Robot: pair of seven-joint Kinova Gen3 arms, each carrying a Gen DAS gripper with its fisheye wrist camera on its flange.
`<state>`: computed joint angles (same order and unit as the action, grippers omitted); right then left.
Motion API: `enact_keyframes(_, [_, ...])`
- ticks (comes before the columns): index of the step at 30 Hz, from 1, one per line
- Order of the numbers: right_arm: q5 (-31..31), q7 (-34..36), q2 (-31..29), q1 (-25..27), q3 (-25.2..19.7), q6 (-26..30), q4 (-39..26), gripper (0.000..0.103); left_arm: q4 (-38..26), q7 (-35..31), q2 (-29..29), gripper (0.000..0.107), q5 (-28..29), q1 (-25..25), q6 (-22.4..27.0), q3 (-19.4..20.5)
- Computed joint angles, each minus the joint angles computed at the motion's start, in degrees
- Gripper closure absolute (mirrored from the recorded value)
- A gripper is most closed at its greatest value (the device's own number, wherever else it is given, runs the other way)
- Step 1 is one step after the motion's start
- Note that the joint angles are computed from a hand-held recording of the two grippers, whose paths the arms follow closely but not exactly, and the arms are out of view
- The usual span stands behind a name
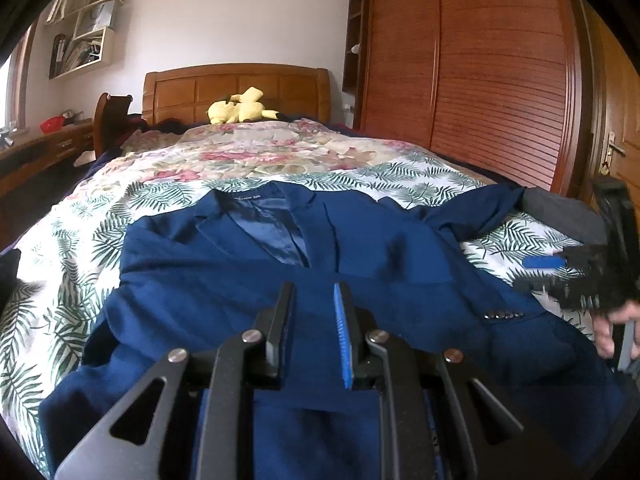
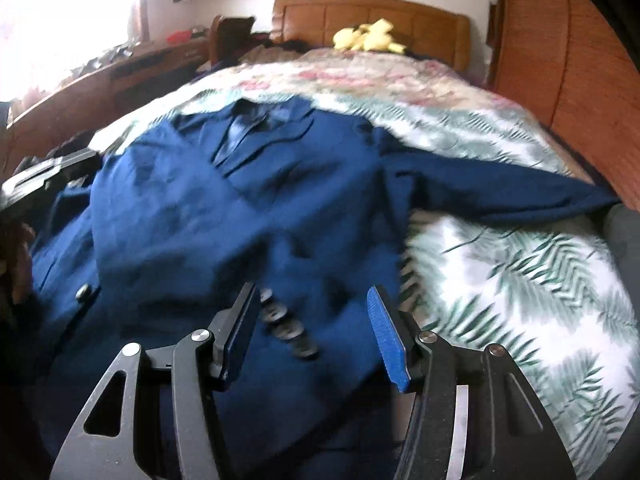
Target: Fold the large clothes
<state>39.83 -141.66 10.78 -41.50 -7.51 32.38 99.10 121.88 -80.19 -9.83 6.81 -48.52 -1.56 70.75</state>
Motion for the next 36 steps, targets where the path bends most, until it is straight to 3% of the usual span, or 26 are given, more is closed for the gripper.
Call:
enact_keyframes(7, [-5.5,3.7,1.7,7.1,3.1,0.8,-4.2,0.038,1.9,-2.3,-0.5,0.091,1.9,3.7,-3.0,-3.2])
enact_keyframes(16, [-16.8,11.1,8.3,16.1,6.4,3.5,-12.8,0.037,2.1,-6.5,-0.7,0.088,5.5,2.9,-3.7,-2.0])
enact_keyframes(27, [-23.9,11.1,12.3,20.2,9.1,4.4,-17.6,0.037,1.7,-10.2,0.6,0.086,8.1,2.5,-3.6,-0.8])
enact_keyframes(34, [-23.9,10.7,15.4,19.7,10.4,7.0,-22.5,0.037,1.2,-9.9,0.5,0.085,7.8,0.9,-2.7,0.7])
enact_keyframes(35, [-23.5,11.0,15.7,19.4,10.5,7.5,-23.2,0.046,1.1,-9.7,0.5,0.085,7.6,0.6,-2.5,0.9])
enact_keyframes(36, [-23.7,11.9,16.3,19.7,10.1,8.1,-24.1,0.065,1.1,-9.4,0.5,0.085,7.4,0.3,-2.4,1.2])
